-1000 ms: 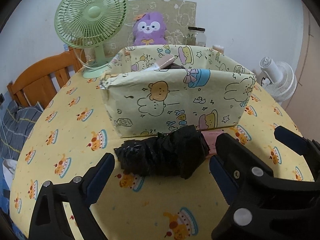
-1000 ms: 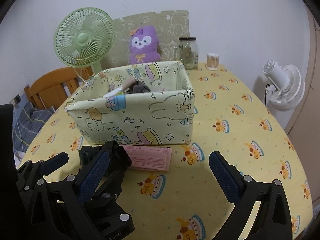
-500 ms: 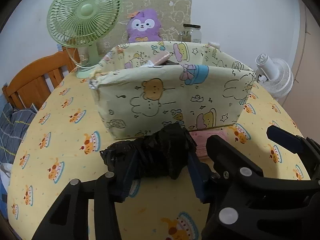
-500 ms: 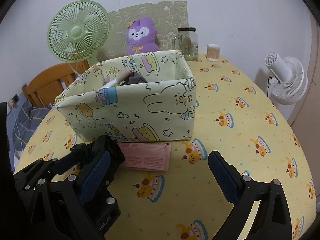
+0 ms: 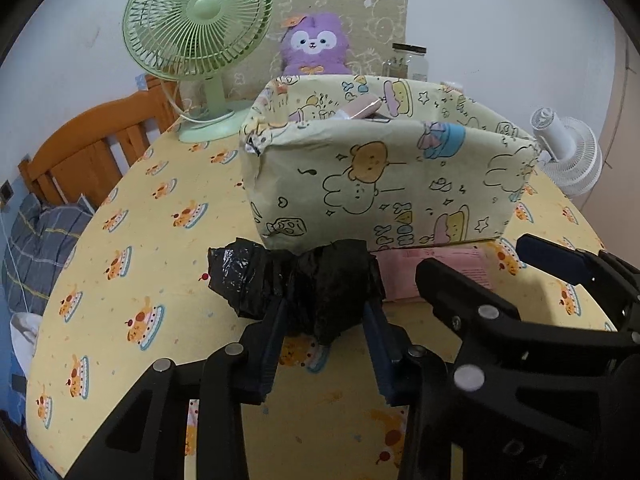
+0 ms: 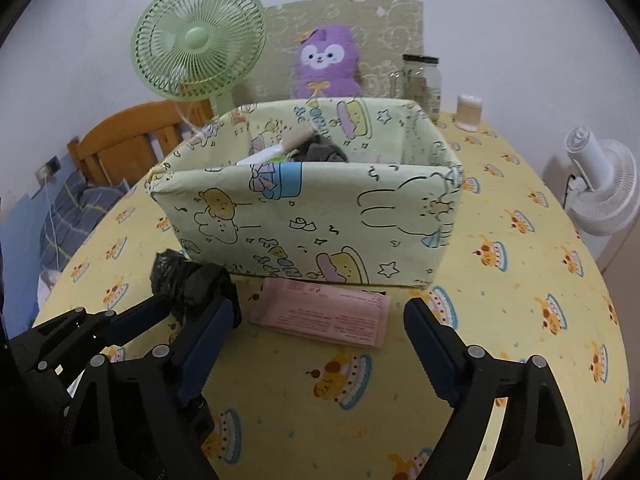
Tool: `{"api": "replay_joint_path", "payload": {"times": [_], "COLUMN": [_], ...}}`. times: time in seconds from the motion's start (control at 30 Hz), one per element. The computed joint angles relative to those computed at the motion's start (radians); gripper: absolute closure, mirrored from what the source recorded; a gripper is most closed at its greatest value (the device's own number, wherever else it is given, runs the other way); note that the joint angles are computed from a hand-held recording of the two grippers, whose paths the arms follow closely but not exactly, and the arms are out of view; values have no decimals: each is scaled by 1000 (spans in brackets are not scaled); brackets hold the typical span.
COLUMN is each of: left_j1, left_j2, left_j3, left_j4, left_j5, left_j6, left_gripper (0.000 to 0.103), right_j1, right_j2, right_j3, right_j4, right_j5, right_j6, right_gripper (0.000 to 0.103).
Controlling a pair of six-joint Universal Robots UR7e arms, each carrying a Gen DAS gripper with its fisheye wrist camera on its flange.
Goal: Organize soft objects
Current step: 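Move the left tool to the black plastic bag and close on it, then hold black bag with left tool while right tool closes on pink packet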
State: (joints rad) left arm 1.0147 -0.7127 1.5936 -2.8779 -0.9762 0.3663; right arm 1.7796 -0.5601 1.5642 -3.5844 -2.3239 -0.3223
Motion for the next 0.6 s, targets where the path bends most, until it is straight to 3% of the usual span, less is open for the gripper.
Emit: {"api": "replay_joint_path", "payload": {"times": [0.13,0.23,0.47,0.6], "left_j1": [2,4,10,10], "left_j2": [8,11,16,22], "left_j3": [-3,-5,-22,-21], "left_j4": [0,9,34,31], "left_j5": [1,-1,-11,3], "left_j6": [14,20,11,32], "left_gripper": [58,41,31,30], "right_j1": [-9,-15,-26,-40], "right_j2": [2,6,26,13], "right_j3": [-20,-33,-86,-90], "right_j4": [46,62,135,228], "right_j5": [5,17,19,34], "right_j6": [-13,-34,-54,-2], "right_gripper": [19,19,19,20]}}
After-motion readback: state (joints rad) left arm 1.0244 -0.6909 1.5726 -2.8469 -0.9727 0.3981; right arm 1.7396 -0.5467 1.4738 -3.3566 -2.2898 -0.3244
